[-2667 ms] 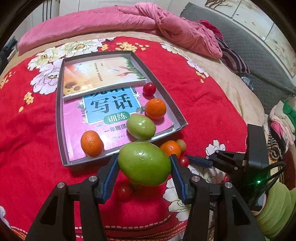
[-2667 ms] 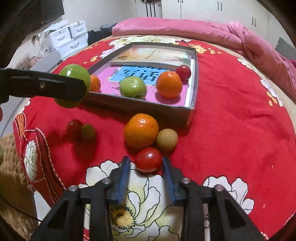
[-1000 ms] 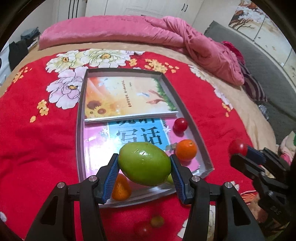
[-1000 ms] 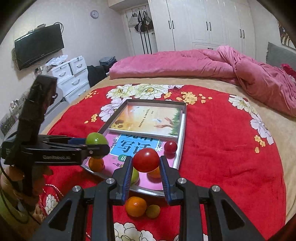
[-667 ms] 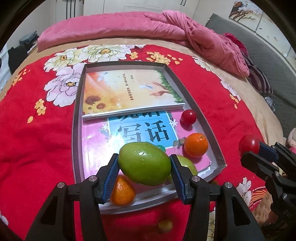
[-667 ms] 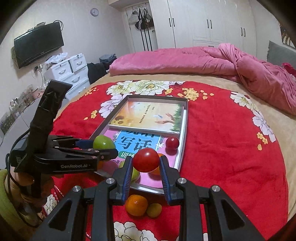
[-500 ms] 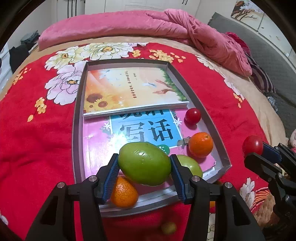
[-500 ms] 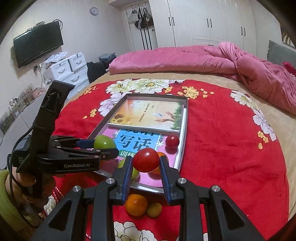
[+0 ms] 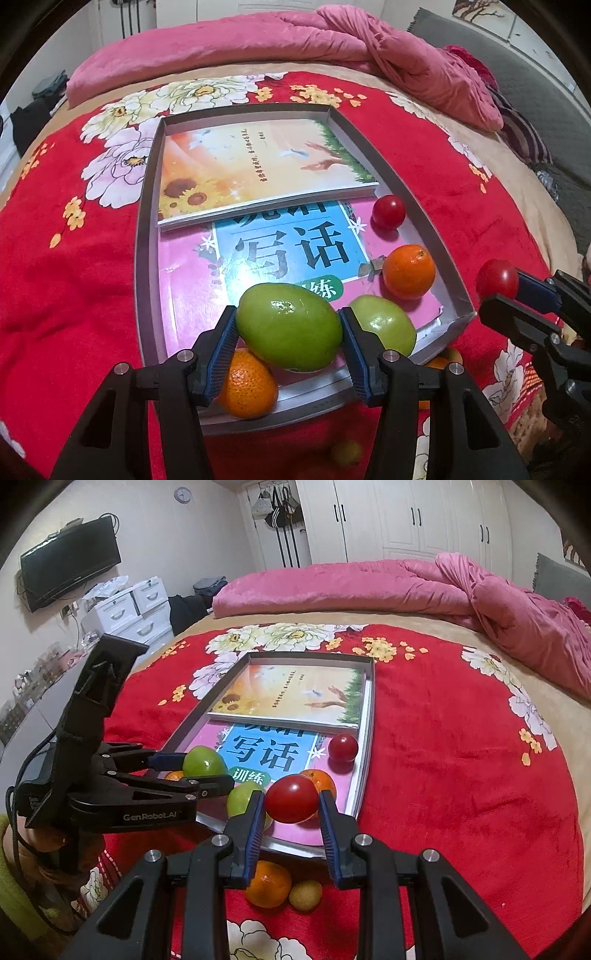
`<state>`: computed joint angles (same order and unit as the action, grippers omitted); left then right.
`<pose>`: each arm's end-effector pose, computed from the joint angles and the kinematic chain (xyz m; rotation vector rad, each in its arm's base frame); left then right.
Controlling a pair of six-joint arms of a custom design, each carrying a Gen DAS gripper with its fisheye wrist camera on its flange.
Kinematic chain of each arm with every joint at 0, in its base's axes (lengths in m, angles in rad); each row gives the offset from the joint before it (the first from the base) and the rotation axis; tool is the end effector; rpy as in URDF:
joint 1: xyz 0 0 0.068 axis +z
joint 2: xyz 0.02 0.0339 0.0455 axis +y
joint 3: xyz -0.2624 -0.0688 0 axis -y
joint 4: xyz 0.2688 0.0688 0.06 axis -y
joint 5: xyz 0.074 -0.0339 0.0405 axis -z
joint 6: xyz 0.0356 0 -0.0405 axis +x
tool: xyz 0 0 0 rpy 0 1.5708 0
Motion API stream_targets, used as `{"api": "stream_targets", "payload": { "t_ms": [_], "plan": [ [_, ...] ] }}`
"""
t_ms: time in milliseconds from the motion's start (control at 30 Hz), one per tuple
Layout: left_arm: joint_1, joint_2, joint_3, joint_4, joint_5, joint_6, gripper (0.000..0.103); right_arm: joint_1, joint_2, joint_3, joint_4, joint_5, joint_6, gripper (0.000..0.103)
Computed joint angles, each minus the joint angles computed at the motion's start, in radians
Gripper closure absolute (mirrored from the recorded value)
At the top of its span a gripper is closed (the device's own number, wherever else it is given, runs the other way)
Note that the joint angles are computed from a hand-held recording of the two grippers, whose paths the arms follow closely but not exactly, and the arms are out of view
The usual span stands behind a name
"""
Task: Organize fruits
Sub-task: 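Lower the tomato into the tray and open the right gripper while the left tool holds the pear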
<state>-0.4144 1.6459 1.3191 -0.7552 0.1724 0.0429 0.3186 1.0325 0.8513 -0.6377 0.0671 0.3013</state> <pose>0.3314 -0.1524 0.2494 0.6616 2.5889 -0.3499 0.2244 0.0715 0.2694 0.0110 2.3979 0.2120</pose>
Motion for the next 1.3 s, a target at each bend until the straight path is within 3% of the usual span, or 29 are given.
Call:
{"api": "stream_targets", "payload": {
  "t_ms": [967,1300],
  "plan": [
    [0.001,0.004,-0.004,0.005,0.000,0.005,0.047,0.005,0.108,-0.024,0.009,-0.007,0.033,0.073],
    [0.002,0.005,-0.003,0.003,0.004,0.006,0.047,0.011,0.105,-0.023,0.010,-0.025,0.049,0.046]
  ]
}}
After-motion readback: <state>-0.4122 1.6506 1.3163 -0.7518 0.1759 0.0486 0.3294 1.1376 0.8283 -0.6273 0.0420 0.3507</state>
